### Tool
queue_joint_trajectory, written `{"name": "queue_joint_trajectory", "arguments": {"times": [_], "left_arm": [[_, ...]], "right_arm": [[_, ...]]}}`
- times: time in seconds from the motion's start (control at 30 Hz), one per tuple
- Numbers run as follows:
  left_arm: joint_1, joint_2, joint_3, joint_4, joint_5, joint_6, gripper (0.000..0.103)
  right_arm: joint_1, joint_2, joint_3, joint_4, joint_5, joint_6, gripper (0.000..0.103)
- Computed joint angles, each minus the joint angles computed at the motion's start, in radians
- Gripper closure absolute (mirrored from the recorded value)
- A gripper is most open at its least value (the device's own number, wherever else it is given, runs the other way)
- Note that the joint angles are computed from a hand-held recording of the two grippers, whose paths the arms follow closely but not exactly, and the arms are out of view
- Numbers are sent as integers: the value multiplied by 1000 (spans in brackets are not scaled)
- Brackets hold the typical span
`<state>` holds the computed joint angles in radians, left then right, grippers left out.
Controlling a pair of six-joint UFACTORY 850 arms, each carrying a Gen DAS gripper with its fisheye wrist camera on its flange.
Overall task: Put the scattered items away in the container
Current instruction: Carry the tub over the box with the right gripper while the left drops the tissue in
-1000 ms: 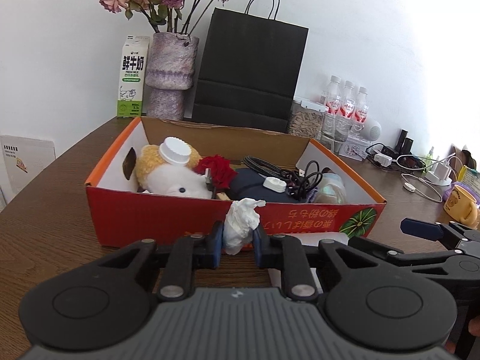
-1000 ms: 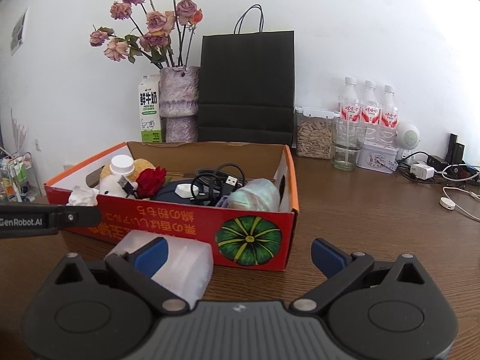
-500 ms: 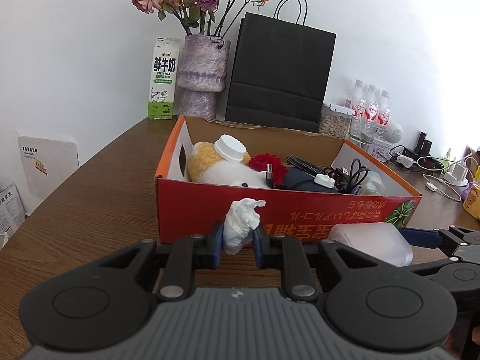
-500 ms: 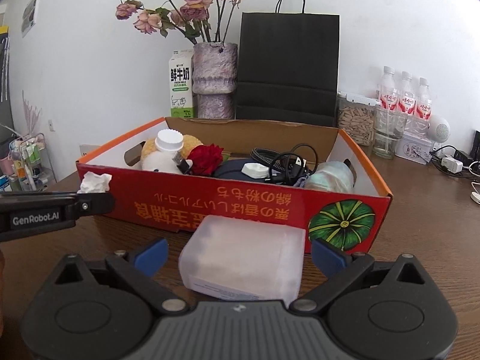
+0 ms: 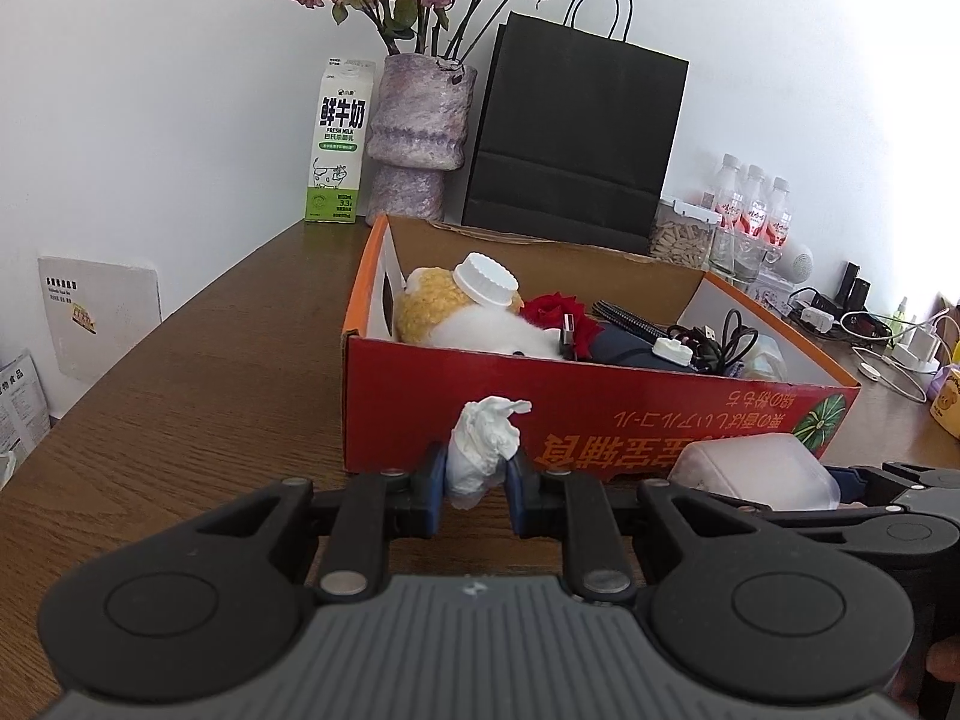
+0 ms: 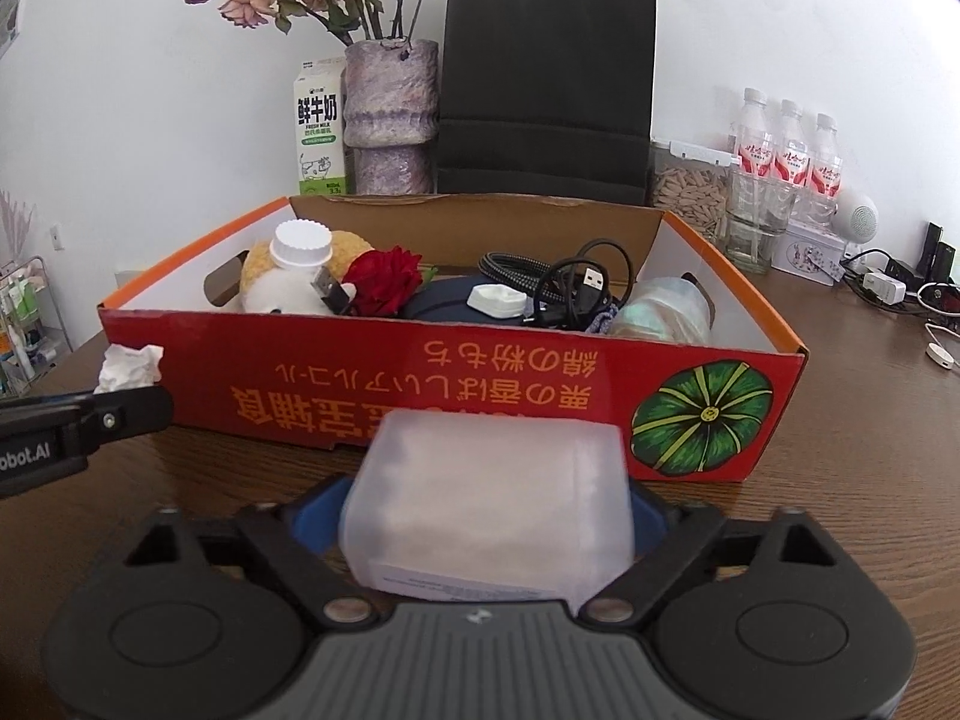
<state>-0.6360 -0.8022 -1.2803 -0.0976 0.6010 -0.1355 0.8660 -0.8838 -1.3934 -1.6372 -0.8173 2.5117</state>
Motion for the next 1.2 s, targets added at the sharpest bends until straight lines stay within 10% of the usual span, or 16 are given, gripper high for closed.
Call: {"name": "queue_joint_trajectory", "arguments": {"times": [0.77,1.2], "left_arm": [[-27,59,-23,-2,67,45,83],[-54,-161,-468,-303,-164,300,84]], "right_arm": [[22,149,169,-229,-227,170,21],[-122,97,17,-293,-125,104,22]]}}
